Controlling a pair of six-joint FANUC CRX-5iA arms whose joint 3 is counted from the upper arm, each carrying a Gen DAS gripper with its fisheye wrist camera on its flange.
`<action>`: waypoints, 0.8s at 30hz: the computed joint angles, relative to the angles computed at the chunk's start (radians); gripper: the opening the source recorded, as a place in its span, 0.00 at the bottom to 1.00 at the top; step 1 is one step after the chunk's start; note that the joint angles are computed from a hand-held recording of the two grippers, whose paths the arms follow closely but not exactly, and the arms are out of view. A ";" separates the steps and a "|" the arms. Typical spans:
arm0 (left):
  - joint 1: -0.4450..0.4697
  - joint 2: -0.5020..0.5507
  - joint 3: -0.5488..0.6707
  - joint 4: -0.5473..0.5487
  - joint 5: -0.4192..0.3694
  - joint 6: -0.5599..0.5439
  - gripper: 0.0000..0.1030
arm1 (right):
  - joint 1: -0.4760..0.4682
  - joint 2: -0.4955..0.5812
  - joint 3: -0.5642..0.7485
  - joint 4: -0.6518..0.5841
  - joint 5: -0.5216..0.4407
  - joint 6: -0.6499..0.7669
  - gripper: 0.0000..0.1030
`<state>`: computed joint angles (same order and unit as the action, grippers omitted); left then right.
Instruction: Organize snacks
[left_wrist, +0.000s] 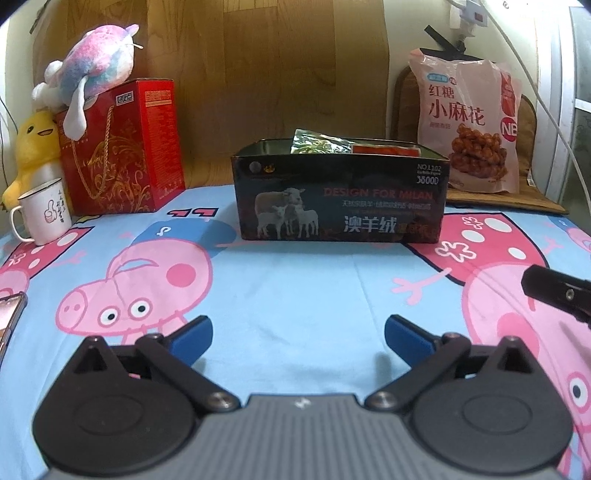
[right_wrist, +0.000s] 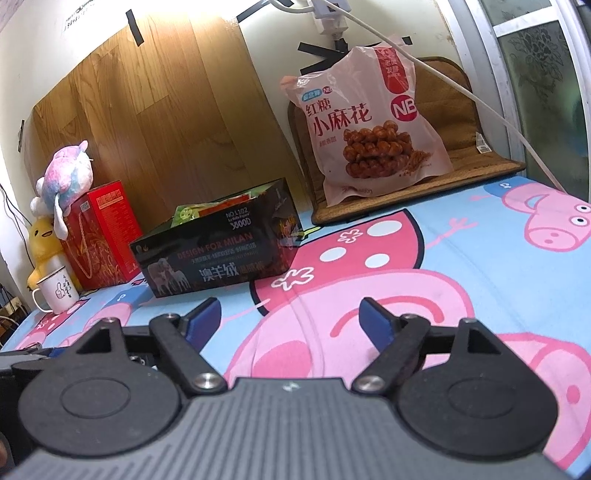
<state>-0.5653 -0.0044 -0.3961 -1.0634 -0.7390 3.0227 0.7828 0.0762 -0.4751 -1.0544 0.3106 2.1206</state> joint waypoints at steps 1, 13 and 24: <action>0.001 0.000 0.000 0.002 0.002 -0.004 1.00 | 0.000 0.000 0.000 0.000 0.000 0.000 0.82; -0.032 -0.001 -0.006 -0.075 -0.041 0.103 1.00 | 0.012 0.001 -0.017 0.077 0.009 -0.085 0.83; -0.105 0.055 0.042 -0.110 -0.203 0.110 1.00 | 0.027 0.000 -0.034 0.116 0.039 -0.138 0.84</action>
